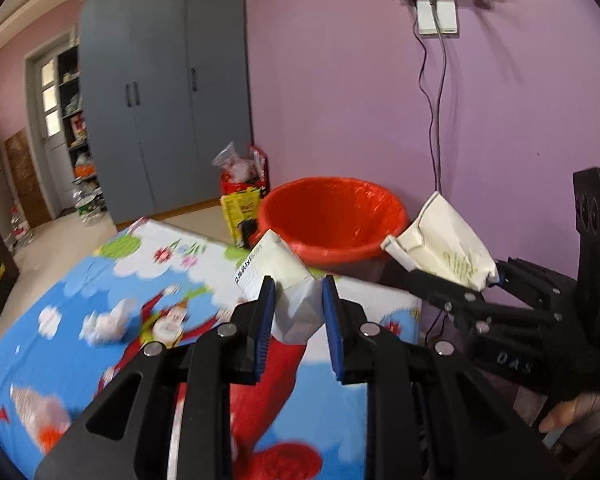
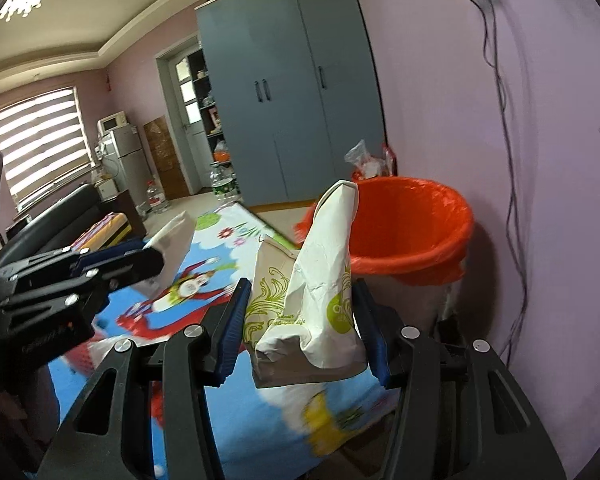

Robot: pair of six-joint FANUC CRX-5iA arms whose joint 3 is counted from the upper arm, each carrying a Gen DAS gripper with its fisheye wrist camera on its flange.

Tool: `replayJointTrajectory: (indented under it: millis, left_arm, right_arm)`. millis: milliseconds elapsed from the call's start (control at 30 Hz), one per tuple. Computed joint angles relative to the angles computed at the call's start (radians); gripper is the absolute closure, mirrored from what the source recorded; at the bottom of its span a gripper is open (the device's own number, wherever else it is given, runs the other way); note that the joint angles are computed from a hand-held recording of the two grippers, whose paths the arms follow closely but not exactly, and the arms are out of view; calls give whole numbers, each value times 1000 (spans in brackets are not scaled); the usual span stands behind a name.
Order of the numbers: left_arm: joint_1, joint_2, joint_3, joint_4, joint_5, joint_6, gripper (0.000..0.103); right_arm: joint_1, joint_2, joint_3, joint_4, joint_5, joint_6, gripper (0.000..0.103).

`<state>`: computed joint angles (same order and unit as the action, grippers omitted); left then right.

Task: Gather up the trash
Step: 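Carry the paper bag and tissue packet over the red bin, then open both grippers to drop the bag and tissue packet into the bin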

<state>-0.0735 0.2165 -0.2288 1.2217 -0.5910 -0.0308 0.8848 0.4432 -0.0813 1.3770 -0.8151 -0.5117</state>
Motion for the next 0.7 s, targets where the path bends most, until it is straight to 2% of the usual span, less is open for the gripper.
replayJointTrajectory:
  millis: [233,567,700]
  left_arm:
    - [-54,158,227,-102,-33,130,79]
    - [-105,452,677,-334,-134,412,78]
    - [-118,557,848,-406,-176,493,76]
  right_arm:
    - [-86,-16,-21,2,23,62,53]
    - [-239,45,33,1,134,143,53]
    - [-282,79,63,22,174,152,52]
